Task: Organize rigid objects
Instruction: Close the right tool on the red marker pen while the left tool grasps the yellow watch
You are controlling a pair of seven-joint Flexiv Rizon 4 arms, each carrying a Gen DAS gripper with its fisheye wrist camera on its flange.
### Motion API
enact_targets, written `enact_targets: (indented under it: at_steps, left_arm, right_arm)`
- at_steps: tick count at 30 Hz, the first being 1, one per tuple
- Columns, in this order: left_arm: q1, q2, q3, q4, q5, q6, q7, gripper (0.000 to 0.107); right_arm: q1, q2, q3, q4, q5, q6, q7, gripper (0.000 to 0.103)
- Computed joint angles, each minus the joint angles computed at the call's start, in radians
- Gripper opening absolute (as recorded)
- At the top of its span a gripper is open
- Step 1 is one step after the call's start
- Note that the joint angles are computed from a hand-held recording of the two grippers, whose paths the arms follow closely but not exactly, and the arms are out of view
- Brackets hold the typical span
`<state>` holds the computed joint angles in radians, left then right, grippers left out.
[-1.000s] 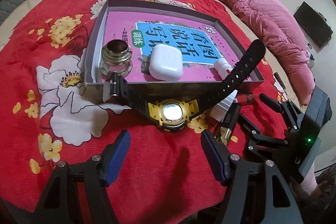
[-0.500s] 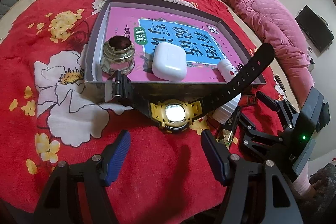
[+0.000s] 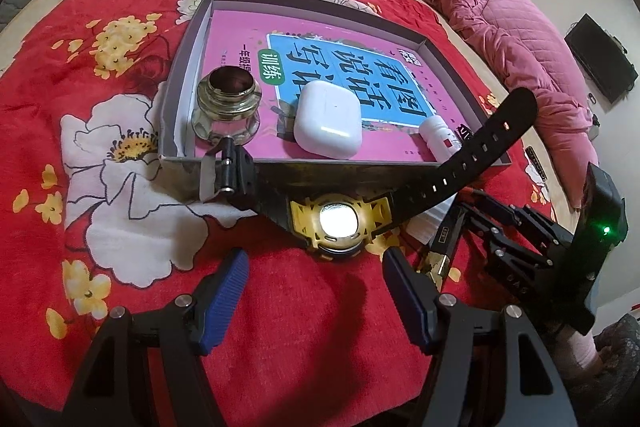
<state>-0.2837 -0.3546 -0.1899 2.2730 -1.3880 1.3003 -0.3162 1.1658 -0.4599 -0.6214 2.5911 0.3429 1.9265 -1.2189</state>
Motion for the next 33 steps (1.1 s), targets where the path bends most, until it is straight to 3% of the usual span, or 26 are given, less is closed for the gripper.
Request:
enact_targets:
  at_steps: [5, 13, 16, 21, 26, 33]
  left_arm:
    - [0.005, -0.004, 0.001, -0.004, 0.002, -0.009, -0.001, 0.069]
    - [0.013, -0.002, 0.004, -0.005, 0.005, -0.025, -0.008, 0.069]
    - [0.015, 0.0, 0.005, -0.004, 0.005, -0.028, -0.009, 0.069]
    - [0.018, 0.003, 0.008, -0.003, 0.007, -0.036, -0.011, 0.069]
    - [0.025, 0.001, 0.011, -0.007, 0.005, -0.044, -0.009, 0.069]
    - [0.037, -0.001, 0.012, -0.015, -0.026, -0.074, -0.004, 0.069]
  right_arm:
    - [-0.131, 0.095, 0.138, 0.014, -0.032, -0.012, 0.016, 0.029]
    - [-0.104, 0.125, 0.119, 0.031, -0.079, -0.034, -0.05, 0.031]
    - [0.002, 0.095, 0.009, 0.034, -0.074, -0.046, -0.095, 0.031]
    - [0.049, 0.066, -0.059, 0.027, -0.089, -0.059, -0.127, 0.031]
    - [0.012, 0.071, -0.047, 0.01, -0.137, -0.069, -0.2, 0.032]
    - [-0.138, 0.088, 0.077, -0.037, -0.213, -0.112, -0.259, 0.033]
